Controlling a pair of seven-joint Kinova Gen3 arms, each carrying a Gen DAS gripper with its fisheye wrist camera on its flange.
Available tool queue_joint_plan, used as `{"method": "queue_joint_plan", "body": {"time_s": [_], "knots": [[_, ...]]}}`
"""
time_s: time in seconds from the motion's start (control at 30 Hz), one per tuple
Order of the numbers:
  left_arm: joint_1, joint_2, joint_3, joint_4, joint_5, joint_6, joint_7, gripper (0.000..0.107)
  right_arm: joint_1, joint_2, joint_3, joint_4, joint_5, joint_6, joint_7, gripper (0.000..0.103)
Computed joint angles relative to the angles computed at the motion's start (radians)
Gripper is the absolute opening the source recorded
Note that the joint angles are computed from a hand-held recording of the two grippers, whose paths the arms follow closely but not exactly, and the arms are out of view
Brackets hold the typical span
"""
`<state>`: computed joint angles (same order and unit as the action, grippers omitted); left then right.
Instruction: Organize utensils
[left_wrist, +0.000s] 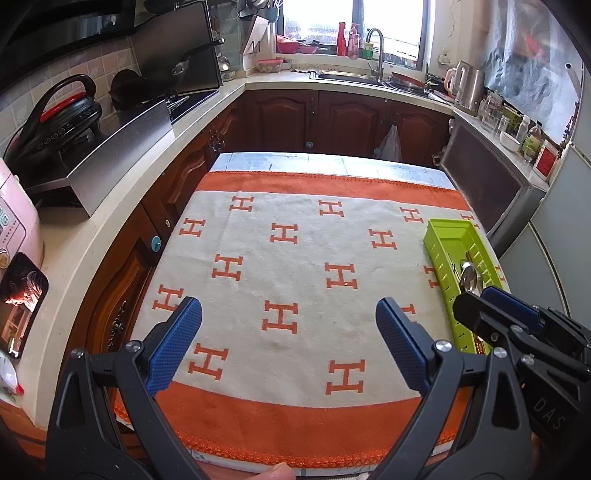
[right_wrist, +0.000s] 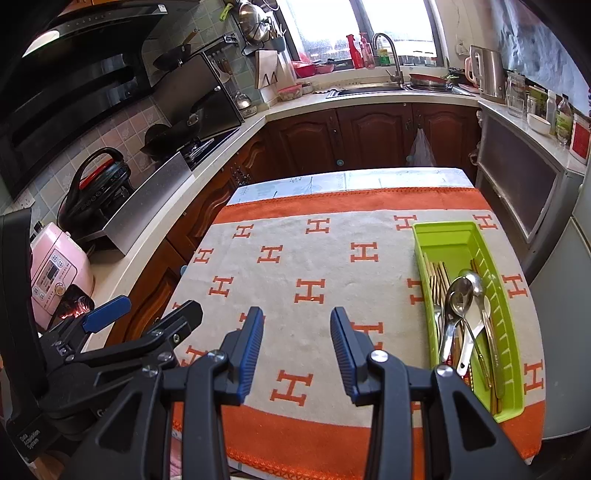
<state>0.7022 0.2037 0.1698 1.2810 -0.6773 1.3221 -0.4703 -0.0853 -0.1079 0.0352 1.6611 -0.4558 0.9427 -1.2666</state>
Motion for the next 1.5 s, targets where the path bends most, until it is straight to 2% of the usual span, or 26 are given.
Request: {"method": "queue_joint_plan", "body": {"time_s": [1.5], "knots": [[-0.010, 0.015, -0.014, -0.007, 0.020, -0.014, -0.019, 0.094, 0.005, 0.012, -0.002, -0.003, -0.006, -0.002, 0.006, 0.038]]}}
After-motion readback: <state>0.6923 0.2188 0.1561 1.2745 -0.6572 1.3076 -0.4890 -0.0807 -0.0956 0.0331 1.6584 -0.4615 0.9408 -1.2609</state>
